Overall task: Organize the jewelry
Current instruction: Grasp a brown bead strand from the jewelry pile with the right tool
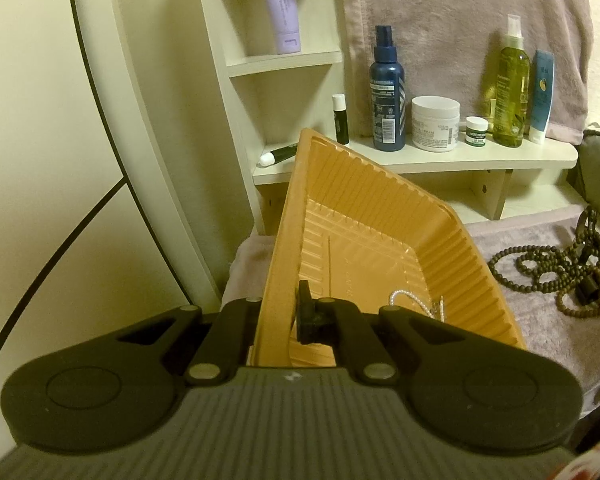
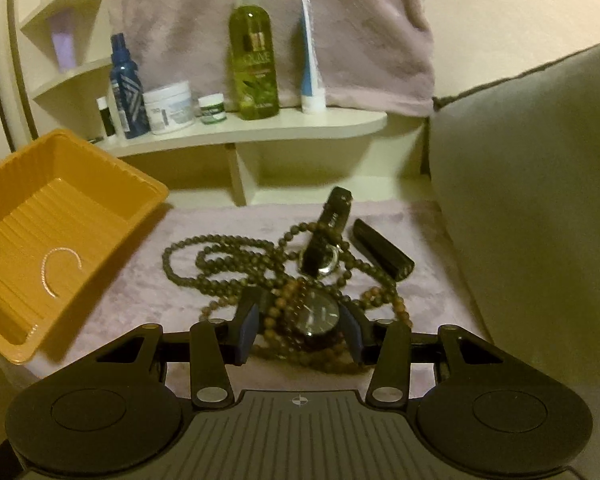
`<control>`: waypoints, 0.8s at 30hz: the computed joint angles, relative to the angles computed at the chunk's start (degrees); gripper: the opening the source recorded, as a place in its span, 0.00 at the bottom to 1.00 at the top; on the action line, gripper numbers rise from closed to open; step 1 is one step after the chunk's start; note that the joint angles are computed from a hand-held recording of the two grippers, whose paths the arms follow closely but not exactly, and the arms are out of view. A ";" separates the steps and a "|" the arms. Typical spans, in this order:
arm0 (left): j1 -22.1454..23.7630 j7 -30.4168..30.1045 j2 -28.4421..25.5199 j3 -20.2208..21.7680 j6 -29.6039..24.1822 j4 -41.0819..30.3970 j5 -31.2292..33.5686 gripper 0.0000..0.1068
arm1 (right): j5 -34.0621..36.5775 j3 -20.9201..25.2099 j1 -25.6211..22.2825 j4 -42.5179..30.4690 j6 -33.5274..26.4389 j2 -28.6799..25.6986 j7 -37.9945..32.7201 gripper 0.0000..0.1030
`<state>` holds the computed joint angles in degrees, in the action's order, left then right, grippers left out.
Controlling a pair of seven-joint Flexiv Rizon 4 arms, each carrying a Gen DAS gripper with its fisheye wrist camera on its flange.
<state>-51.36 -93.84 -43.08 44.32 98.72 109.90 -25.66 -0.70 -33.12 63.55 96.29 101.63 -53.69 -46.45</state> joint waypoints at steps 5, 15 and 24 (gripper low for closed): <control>0.06 -0.13 0.00 0.05 -0.26 -0.16 0.28 0.04 | -0.92 0.99 -1.10 -1.06 -0.29 -0.72 -0.54 0.45; 0.01 -1.12 -0.06 0.54 -0.78 -0.46 1.39 0.04 | -4.25 1.18 -1.78 -4.80 -2.44 -3.52 -2.08 0.44; 0.12 -1.87 -0.07 0.67 -1.03 -0.63 2.23 0.03 | -5.18 -7.88 4.70 -3.77 -2.21 -6.80 -3.59 0.34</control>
